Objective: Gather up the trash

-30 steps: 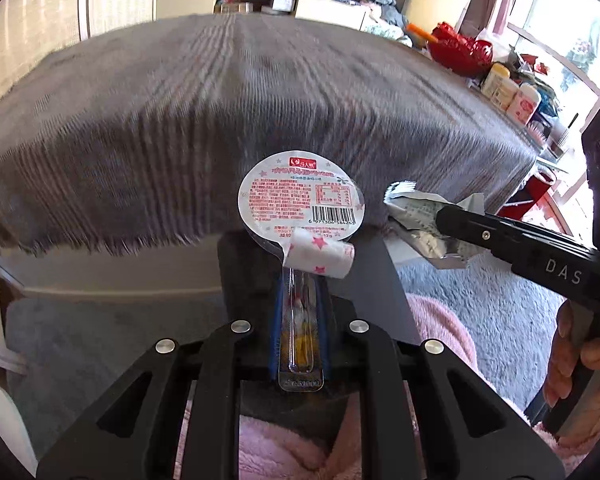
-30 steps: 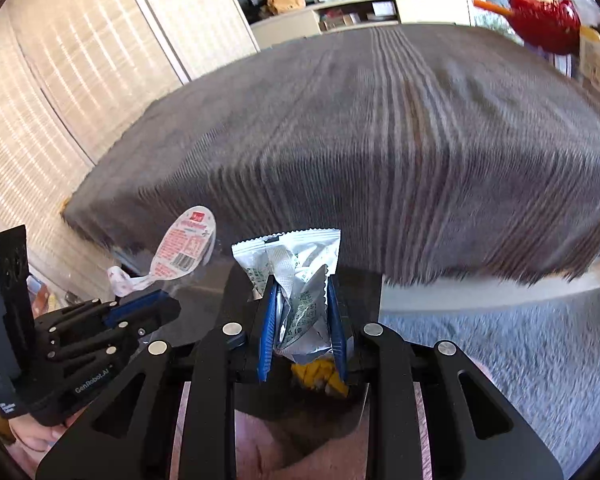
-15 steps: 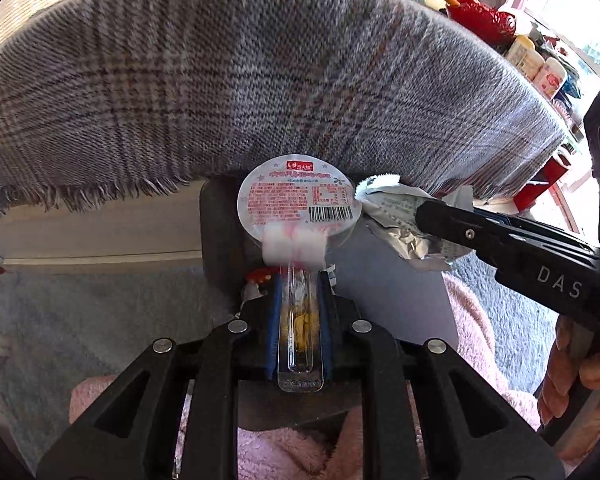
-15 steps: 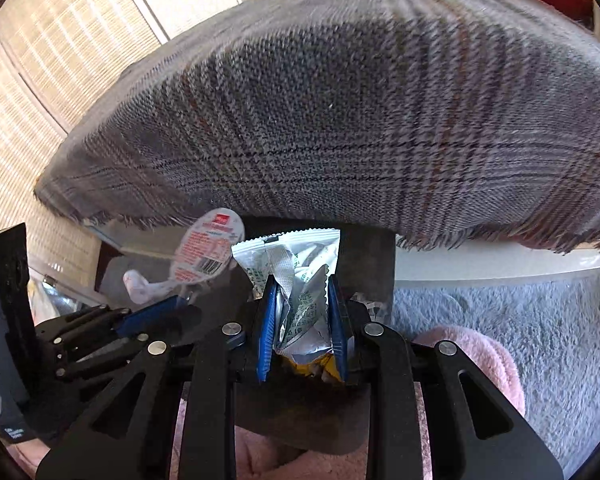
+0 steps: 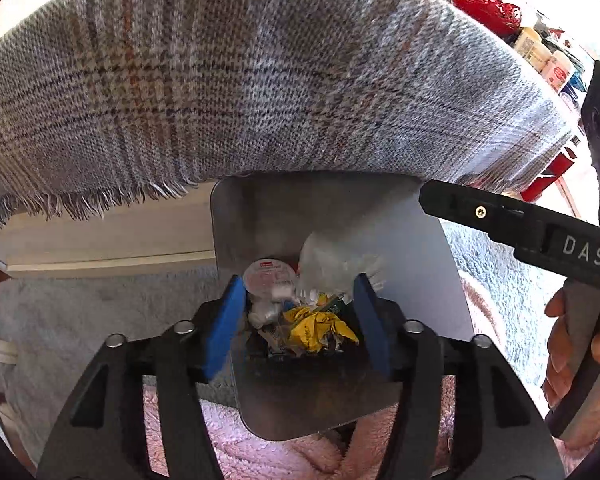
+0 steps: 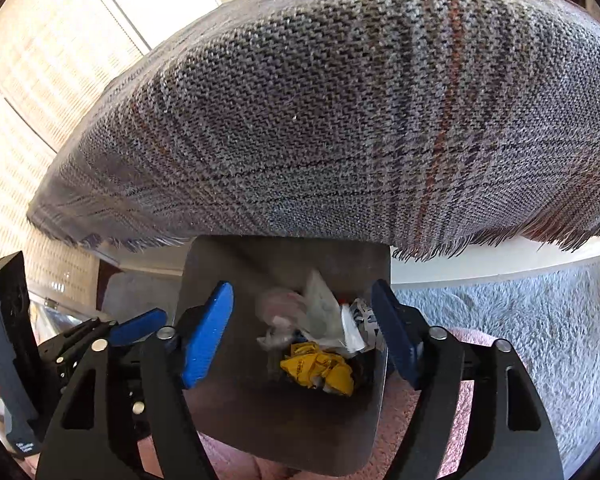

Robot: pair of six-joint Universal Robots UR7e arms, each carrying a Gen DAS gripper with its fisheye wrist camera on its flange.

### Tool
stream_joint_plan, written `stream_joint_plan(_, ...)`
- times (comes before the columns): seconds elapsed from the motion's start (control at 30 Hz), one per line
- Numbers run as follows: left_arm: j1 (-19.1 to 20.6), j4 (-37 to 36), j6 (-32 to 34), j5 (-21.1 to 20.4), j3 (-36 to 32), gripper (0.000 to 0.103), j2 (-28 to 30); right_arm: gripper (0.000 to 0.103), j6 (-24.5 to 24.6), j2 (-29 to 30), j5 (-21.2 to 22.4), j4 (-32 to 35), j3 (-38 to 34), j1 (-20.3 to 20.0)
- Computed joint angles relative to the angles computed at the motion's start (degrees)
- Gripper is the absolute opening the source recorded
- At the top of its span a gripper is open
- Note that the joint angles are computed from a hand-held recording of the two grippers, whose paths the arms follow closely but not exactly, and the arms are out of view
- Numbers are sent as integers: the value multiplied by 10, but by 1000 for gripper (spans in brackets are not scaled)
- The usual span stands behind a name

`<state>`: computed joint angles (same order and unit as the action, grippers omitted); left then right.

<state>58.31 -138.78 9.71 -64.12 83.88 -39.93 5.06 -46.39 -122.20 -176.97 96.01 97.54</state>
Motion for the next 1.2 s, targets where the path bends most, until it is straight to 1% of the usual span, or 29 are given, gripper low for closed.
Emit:
stream_joint_plan(0.07, -3, 0, 3, 1, -1, 61, -6, 80, -3, -3, -3, -3, 0, 2)
stream_joint_plan(0.13, -6, -6, 8, 0, 1, 68, -13, 88, -8, -4, -17, -14, 0, 11)
stream_joint_plan(0.2, -11, -16, 13, -2, 4, 76, -22, 99, -26, -5, -40, -38, 0, 23)
stream_joint_plan(0.23, -15, -24, 15, -3, 5, 78, -26, 100, -37, -6, -51, -52, 1, 29)
stream_joint_plan(0.3, -17, -43, 29, -5, 11, 88, -40, 100, -64, -7, -70, -78, -3, 42)
stream_joint_plan(0.37, -28, -78, 42, -1, 21, 94, -51, 100, -95, -8, -87, -104, -11, 53)
stream_joint_plan(0.47, -41, -121, 61, 3, 19, 95, -61, 100, -148, -8, -114, -152, -28, 71)
stream_joint_plan(0.6, -56, -147, 70, 3, 11, 95, -73, 100, -210, -5, -134, -218, -49, 95)
stream_joint_plan(0.67, -65, -167, 76, 2, 7, 95, -83, 100, -253, 1, -151, -252, -68, 109)
stream_joint_plan(0.73, -73, -197, 90, 12, 4, 95, -89, 100, -296, 4, -160, -291, -82, 121)
stream_joint_plan(0.8, -81, -228, 102, 19, -1, 95, -92, 100, -325, 4, -162, -317, -92, 129)
stream_joint_plan(1.0, -98, -273, 129, 19, -28, 95, -93, 100, -403, 8, -158, -371, -129, 153)
stream_joint_plan(1.1, -102, -282, 136, 7, -40, 95, -94, 100, -458, 22, -161, -420, -160, 166)
stream_joint_plan(1.17, -108, -297, 146, 8, -45, 95, -93, 100, -475, 28, -167, -440, -170, 171)
stream_joint_plan(1.2, -111, -310, 153, 12, -46, 95, -92, 100, -479, 29, -172, -438, -176, 174)
